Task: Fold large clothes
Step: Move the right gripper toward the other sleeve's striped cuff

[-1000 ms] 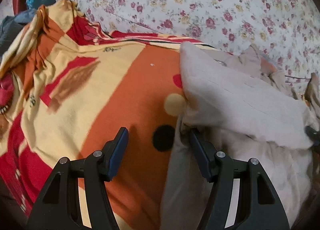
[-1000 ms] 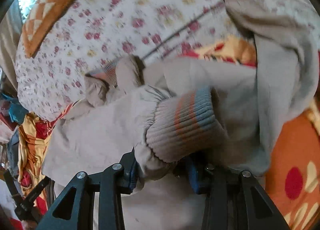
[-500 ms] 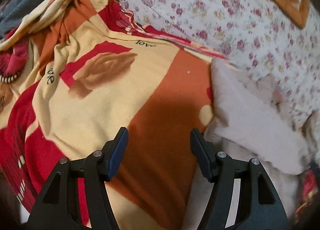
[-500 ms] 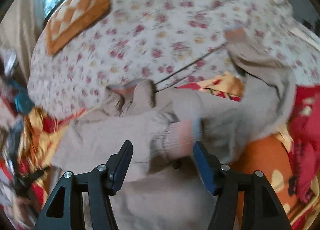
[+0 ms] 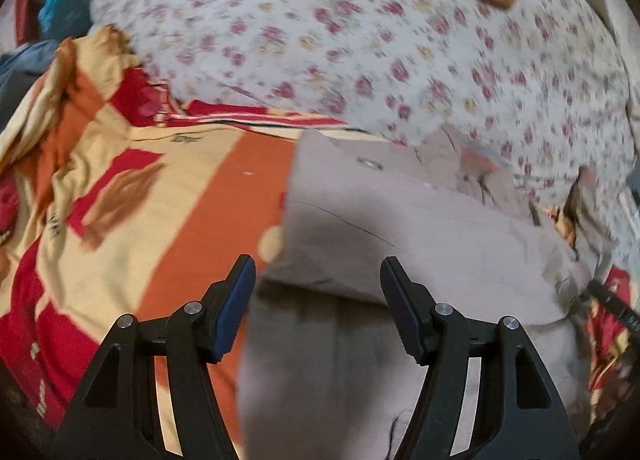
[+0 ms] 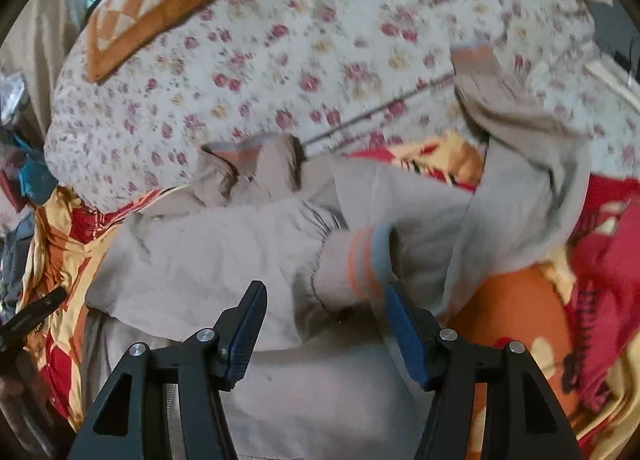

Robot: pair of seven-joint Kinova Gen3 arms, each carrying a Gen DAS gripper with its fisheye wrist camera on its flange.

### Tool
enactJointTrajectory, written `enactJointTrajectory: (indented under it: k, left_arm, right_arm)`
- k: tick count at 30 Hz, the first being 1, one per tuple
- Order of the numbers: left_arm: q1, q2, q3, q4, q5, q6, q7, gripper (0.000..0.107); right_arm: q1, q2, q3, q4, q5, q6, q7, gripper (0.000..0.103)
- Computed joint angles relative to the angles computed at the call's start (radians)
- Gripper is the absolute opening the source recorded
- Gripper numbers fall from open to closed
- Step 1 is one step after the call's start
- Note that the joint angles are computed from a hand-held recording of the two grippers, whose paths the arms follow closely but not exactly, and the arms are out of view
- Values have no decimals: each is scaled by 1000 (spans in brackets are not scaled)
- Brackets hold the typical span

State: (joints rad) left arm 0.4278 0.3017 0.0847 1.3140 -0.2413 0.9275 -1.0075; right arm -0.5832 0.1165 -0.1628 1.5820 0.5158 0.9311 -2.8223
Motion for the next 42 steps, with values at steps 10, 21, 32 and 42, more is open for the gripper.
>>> enactJointTrajectory:
  k: [10, 21, 32, 42]
  left_arm:
    - [30, 83, -30, 35, -49, -45, 19, 65]
    - [35, 66, -27, 87, -78, -108, 12, 69]
    - [50, 64, -35, 90, -93, -105, 23, 69]
    - [36, 7, -18, 146, -93, -182, 9, 69]
  right_arm:
    - [7, 97, 41, 16, 16, -73, 29, 59]
    - [33, 15, 68, 118, -13, -220, -29, 60]
    - [55, 5, 23, 127, -9, -235, -30, 60]
    - [58, -24, 24, 133, -4, -222, -22, 60]
